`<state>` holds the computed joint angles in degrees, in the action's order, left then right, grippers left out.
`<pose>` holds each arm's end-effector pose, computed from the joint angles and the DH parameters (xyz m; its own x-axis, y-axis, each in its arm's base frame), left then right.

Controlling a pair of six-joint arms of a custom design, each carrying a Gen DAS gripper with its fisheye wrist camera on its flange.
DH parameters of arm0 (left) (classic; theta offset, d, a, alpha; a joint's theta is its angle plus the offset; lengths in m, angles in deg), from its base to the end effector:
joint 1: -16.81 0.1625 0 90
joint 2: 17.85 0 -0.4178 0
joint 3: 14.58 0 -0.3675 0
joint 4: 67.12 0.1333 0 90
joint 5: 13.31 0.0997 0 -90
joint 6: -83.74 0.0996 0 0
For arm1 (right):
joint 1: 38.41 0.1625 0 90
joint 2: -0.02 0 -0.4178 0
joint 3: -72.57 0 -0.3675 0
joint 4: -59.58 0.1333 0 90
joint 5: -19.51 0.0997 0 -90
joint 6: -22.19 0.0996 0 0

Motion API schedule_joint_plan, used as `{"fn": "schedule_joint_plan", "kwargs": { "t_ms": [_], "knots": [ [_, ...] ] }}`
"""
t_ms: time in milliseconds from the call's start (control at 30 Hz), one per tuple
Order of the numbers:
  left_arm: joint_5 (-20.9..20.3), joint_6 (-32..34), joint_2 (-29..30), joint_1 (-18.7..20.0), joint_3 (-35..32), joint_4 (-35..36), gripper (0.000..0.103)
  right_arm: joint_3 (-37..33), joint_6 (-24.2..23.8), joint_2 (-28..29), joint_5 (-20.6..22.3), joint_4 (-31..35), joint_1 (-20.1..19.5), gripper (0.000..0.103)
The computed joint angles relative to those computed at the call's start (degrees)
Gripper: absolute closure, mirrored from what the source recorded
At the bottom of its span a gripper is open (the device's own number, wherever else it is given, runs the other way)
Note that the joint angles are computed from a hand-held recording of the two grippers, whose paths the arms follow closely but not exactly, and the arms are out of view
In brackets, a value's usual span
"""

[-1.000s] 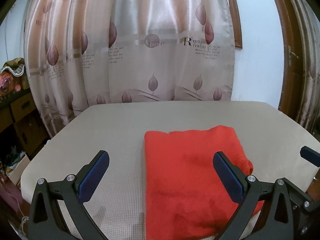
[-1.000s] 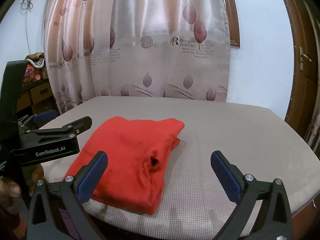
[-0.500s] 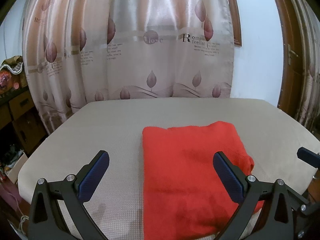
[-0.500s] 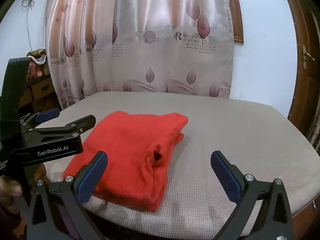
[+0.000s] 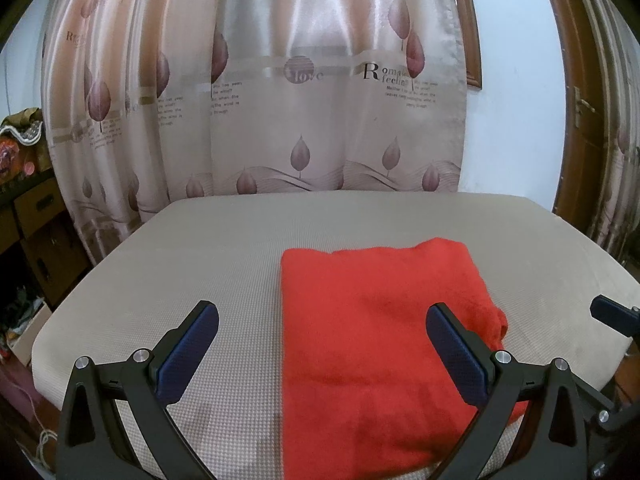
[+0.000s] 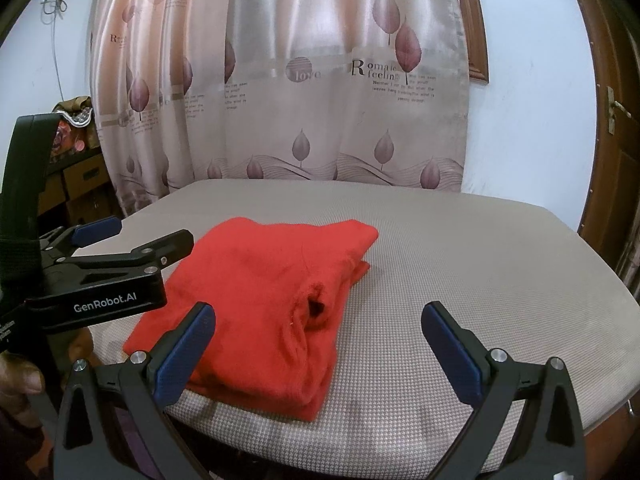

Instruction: Fold small clothes

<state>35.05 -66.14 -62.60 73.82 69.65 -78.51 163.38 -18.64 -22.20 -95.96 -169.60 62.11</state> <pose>-0.1589 -0.6111 0.1000 -0.6896 0.1249 -0.7133 0.6965 0.3841 -0.6061 0.2056 -0.6116 0.0425 -0.6880 -0.0366 0.7248 -0.6747 0.4002 -0.6202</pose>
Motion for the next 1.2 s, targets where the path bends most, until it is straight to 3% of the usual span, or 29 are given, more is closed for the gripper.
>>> {"fn": "schedule_joint_plan", "kwargs": {
  "t_ms": [867, 1000, 1200],
  "knots": [
    [1.4, -1.3, 0.4, 0.9, -1.9, 3.2, 0.0, -0.1, -0.2, 0.3, 0.1, -0.1, -0.1, 0.001],
    [0.2, 0.8, -0.7, 0.6, -0.1, -2.7, 0.0, -0.6, -0.6, 0.3, 0.4, 0.5, -0.7, 0.001],
    [-1.6, 1.7, -0.8, -0.1, -0.6, -3.7, 0.0, -1.2, -1.3, 0.0, -0.2, 0.8, -0.6, 0.001]
  ]
}}
